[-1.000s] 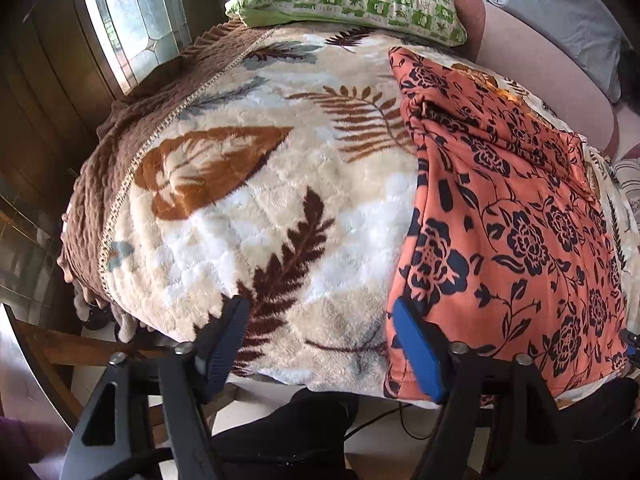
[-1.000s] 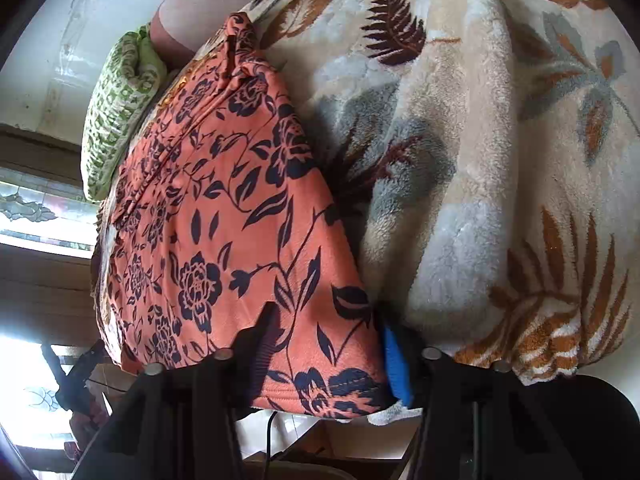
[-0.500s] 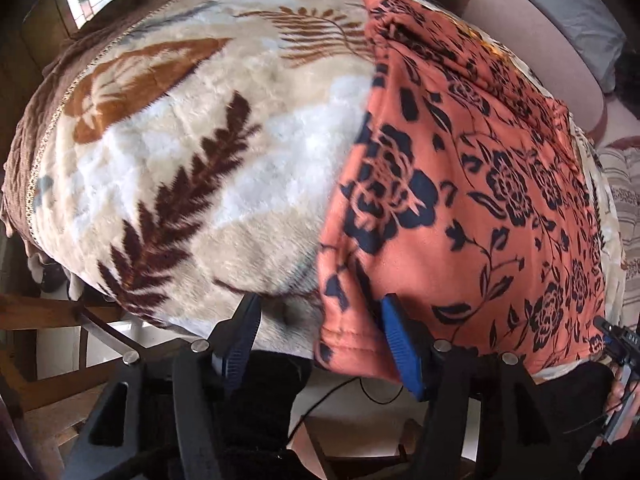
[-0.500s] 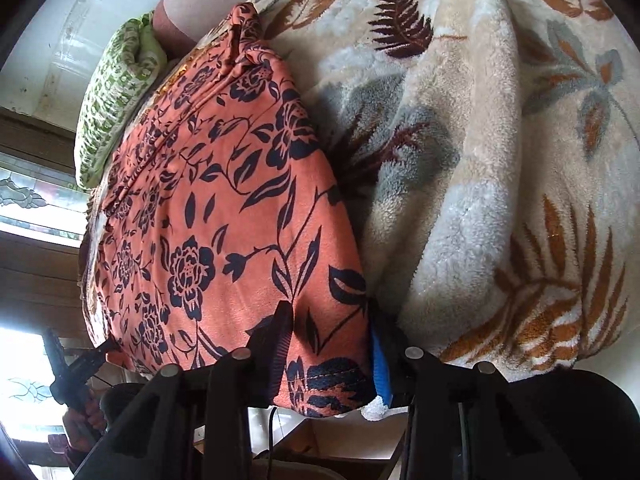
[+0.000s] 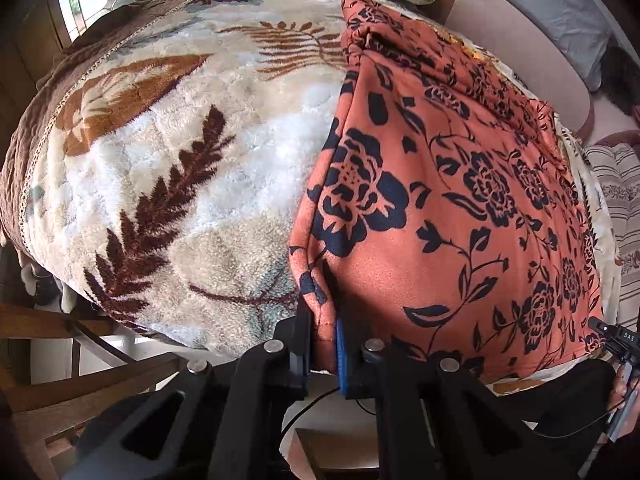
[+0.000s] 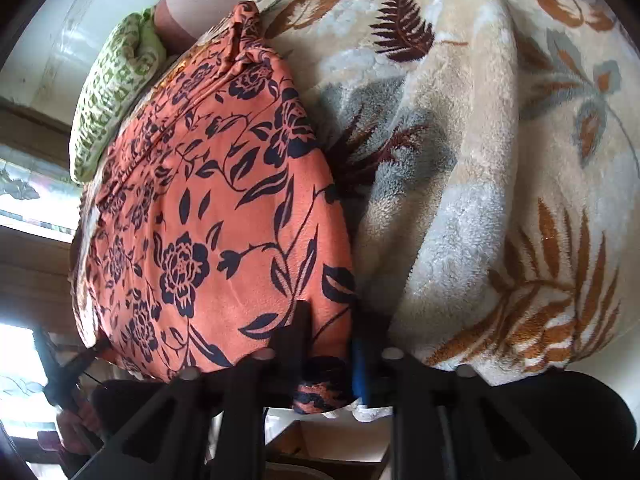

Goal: Fold small clothes

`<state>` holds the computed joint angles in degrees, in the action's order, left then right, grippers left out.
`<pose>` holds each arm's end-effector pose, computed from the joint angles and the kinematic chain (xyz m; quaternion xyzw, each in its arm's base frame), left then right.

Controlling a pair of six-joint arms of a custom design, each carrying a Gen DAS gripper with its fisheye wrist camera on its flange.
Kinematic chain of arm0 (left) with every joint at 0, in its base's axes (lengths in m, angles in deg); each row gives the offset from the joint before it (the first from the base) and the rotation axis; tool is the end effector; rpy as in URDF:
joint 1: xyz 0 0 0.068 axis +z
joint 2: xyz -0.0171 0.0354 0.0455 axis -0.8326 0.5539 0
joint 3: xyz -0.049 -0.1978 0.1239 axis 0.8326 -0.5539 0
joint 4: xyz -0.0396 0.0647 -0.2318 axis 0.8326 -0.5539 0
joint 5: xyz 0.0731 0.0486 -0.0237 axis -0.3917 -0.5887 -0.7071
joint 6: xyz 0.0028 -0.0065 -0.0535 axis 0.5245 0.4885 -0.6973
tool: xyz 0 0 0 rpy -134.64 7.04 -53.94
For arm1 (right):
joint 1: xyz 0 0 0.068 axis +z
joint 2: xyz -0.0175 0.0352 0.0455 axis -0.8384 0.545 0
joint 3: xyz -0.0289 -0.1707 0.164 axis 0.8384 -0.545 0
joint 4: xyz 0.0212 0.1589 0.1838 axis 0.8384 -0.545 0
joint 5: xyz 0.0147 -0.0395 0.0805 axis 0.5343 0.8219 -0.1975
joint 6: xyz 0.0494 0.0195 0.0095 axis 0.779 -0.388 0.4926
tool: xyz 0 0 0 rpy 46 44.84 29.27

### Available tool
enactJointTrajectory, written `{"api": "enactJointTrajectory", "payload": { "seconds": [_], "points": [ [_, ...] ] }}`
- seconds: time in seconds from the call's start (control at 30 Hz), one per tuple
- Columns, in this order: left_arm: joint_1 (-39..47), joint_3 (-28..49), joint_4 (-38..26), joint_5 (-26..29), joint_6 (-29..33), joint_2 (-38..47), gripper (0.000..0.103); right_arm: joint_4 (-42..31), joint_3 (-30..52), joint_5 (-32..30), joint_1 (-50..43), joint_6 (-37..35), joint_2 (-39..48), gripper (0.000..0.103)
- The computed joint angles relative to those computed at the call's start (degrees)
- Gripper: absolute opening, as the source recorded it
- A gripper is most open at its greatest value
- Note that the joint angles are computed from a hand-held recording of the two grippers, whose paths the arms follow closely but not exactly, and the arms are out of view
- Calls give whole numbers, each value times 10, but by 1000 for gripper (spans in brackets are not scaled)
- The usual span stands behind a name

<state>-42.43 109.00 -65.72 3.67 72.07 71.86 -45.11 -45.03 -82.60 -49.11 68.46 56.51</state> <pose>0.2680 0.0580 0.0646 -0.0914 0.9791 -0.0941 0.1557 0.2558 0.0492 0.0588 0.1267 0.9548 0.2412 0.1191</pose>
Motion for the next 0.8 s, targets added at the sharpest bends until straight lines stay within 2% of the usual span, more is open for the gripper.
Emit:
{"api": "enactJointTrajectory", "payload": {
  "seconds": [0.2, 0.3, 0.4, 0.53, 0.67, 0.8],
  "points": [
    [44, 20, -54, 73, 35, -38, 9, -28, -11, -41, -4, -20, -88, 8],
    [64, 23, -65, 112, 34, -69, 9, -37, -5, -82, -20, -13, -101, 8],
    [71, 25, -81, 138, 34, -93, 9, 0, -22, -132, -42, 10, -110, 8],
    [75, 22, -98, 157, 40, -110, 9, 9, -21, -154, -47, 27, -94, 8],
    [76, 64, -129, 189, 36, -97, 9, 29, -21, -203, -70, 48, -119, 8],
    [74, 172, -174, 225, 25, -58, 9, 31, 27, -237, -98, 65, -124, 8]
  ]
}}
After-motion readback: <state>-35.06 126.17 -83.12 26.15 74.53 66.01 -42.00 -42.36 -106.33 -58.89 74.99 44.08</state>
